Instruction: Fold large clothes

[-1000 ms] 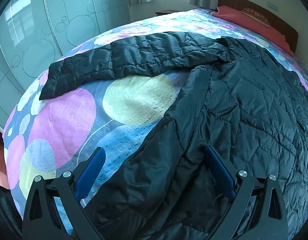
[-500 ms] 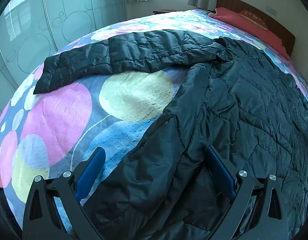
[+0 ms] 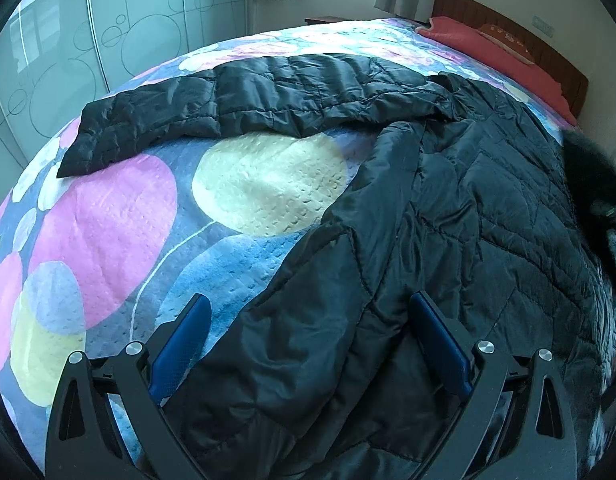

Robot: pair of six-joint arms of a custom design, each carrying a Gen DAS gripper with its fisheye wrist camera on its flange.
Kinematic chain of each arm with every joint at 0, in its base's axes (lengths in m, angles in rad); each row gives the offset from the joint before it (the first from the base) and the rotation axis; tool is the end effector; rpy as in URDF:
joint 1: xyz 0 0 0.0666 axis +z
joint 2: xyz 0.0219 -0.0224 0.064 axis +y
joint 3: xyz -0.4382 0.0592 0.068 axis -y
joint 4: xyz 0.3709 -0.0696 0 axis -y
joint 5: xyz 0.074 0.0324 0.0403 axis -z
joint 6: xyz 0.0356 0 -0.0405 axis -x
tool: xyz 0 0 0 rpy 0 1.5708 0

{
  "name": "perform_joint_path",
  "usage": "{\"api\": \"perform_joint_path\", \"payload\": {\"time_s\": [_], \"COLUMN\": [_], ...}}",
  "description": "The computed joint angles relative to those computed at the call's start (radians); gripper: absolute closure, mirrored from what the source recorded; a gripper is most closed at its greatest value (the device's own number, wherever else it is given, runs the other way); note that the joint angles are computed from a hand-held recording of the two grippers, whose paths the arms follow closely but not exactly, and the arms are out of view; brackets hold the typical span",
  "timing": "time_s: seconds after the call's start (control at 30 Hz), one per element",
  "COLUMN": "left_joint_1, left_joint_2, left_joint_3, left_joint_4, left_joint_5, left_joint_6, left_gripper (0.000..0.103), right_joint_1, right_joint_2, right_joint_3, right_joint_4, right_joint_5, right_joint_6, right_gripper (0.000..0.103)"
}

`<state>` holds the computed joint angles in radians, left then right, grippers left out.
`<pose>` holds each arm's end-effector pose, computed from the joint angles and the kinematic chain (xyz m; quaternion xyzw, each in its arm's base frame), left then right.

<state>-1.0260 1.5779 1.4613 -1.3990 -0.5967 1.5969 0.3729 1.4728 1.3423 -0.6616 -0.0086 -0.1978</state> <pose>0.2587 -0.3891 0.4219 -0.2768 0.9145 0.0499 0.2908 0.4576 0.1789 0.4469 -0.0825 0.9215 0.1107 0.3631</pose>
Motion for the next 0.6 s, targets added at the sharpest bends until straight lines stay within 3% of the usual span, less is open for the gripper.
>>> {"api": "perform_joint_path", "payload": {"time_s": [0.13, 0.17, 0.23, 0.43, 0.53, 0.6], "left_joint_1": [0.0, 0.0, 0.0, 0.0, 0.001, 0.002], "left_joint_2": [0.006, 0.007, 0.008, 0.008, 0.018, 0.022], "left_joint_3": [0.004, 0.006, 0.006, 0.006, 0.014, 0.016], "left_joint_4": [-0.005, -0.006, -0.007, -0.008, -0.017, -0.021], "left_joint_5": [-0.001, 0.0, 0.0, 0.0, -0.002, -0.001], "left_joint_6": [-0.002, -0.004, -0.004, -0.003, -0.006, -0.009], "left_gripper": [0.005, 0.005, 0.005, 0.005, 0.005, 0.005], "right_joint_1": [0.027, 0.022, 0.003, -0.099, -0.245, -0.329], "right_joint_2": [0.039, 0.034, 0.001, -0.136, -0.148, -0.119], "right_joint_3": [0.003, -0.001, -0.019, -0.063, -0.045, -0.024], "right_joint_4": [-0.053, -0.049, -0.034, 0.002, -0.01, -0.028], "right_joint_5": [0.01, -0.023, -0.13, -0.138, -0.058, -0.026], "right_joint_6": [0.023, 0.022, 0.002, 0.009, -0.007, -0.035], "right_gripper": [0.078, 0.059, 0.036, 0.037, 0.038, 0.046]}}
